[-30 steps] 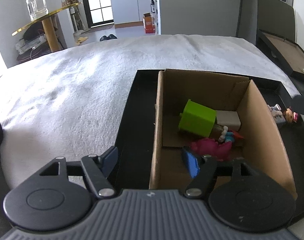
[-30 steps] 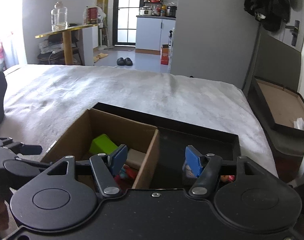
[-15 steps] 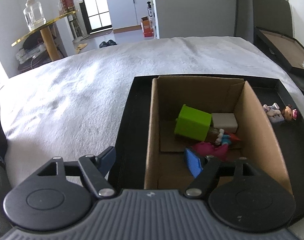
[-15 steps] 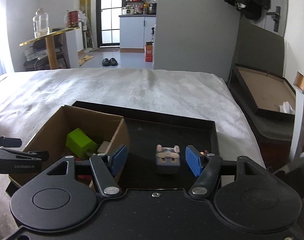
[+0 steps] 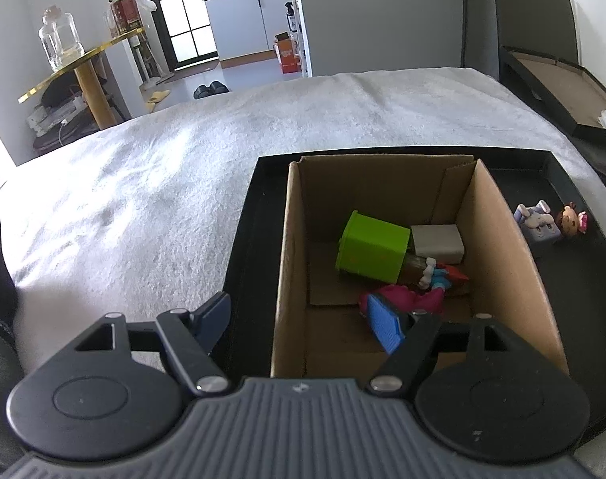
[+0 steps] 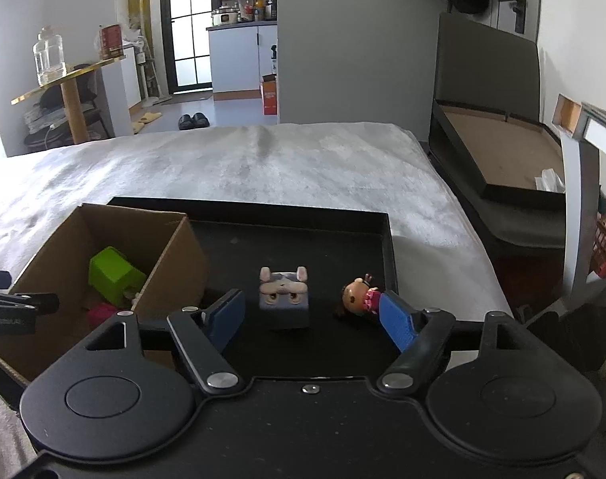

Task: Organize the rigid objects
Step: 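Move the right gripper to the girl figurine with red bow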

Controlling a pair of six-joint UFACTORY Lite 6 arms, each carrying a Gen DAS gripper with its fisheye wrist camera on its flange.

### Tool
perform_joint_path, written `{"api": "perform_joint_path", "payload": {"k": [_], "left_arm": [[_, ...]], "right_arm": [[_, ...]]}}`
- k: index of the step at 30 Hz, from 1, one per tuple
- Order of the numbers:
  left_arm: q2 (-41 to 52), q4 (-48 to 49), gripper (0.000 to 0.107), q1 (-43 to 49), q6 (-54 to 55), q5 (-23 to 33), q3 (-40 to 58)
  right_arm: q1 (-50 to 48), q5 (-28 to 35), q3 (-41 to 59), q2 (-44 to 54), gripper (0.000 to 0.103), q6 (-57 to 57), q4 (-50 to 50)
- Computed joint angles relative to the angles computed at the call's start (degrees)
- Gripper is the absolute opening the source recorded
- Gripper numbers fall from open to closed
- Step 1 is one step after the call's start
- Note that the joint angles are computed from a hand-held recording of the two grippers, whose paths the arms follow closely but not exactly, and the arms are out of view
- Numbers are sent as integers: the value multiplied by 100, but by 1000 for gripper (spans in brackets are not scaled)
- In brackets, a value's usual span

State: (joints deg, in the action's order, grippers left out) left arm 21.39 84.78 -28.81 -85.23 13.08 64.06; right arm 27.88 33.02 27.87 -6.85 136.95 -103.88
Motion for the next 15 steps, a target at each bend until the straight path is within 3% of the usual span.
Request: {"api": "perform_joint_path", "payload": {"k": [8,15], "left_arm": [[80,199,74,-90,-73,-21,19],[257,-543,75,-153,620,200,276]], "right_arm": [[-622,-218,-26,389,74,986,-1231],[-1106,-386,53,817,73,1831,-2323]]}}
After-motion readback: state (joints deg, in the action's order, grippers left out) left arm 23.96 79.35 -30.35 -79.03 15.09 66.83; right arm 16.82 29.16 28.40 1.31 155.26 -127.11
